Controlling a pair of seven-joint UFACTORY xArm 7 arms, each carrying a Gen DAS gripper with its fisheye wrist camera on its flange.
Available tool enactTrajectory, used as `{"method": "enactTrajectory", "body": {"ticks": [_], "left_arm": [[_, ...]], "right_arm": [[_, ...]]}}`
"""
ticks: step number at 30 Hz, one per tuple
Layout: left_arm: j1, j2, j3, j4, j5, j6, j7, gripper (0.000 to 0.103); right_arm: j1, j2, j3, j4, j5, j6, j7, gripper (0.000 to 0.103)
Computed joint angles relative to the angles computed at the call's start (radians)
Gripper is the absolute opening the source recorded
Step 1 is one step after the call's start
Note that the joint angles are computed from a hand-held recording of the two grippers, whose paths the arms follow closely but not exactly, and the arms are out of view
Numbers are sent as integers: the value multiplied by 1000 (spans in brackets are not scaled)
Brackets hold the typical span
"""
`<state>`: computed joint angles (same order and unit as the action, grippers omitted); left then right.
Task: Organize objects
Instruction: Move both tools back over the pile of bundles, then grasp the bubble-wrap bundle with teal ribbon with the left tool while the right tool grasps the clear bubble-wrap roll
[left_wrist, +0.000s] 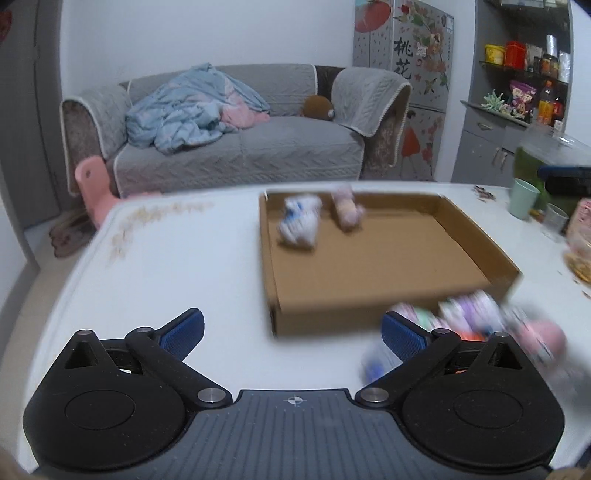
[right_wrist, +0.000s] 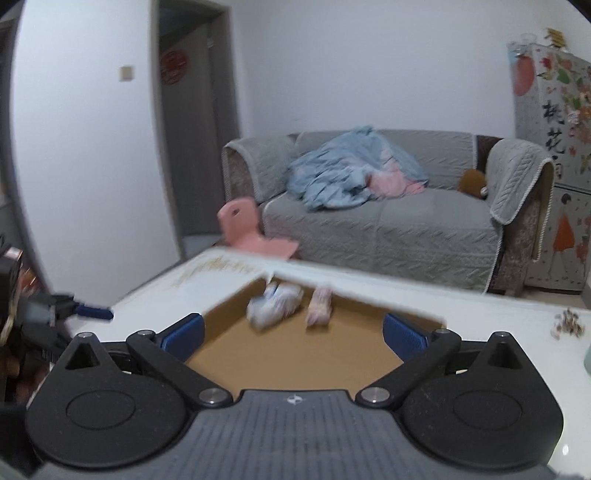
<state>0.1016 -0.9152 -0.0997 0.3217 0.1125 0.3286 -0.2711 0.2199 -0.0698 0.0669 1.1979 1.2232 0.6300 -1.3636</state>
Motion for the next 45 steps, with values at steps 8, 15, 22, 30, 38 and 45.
{"method": "enactTrajectory", "body": {"ticks": [8, 15, 22, 30, 38, 45], "left_arm": [[-172, -328, -22, -183, -64, 159, -55, 103], [-260, -320, -29, -226, -85, 144, -78, 102], [-306, -194, 56, -212, -121, 74, -8, 102], [-285, -84, 90, -188, -160, 41, 51, 102], [-294, -128, 106, -209, -195, 34, 92, 88], [-286, -160, 66, -224, -193, 36, 71, 74]], "right_arm": [[-11, -181, -88, -257, 86, 137, -260, 100], [14, -190, -50, -324, -88, 68, -252, 82], [48, -118, -32, -303, -231, 10, -120, 66], [52, -43, -17, -232, -246, 59, -89, 48], [30, -106, -32, -324, -193, 106, -166, 43], [34, -147, -56, -363, -182, 136, -184, 36]]}}
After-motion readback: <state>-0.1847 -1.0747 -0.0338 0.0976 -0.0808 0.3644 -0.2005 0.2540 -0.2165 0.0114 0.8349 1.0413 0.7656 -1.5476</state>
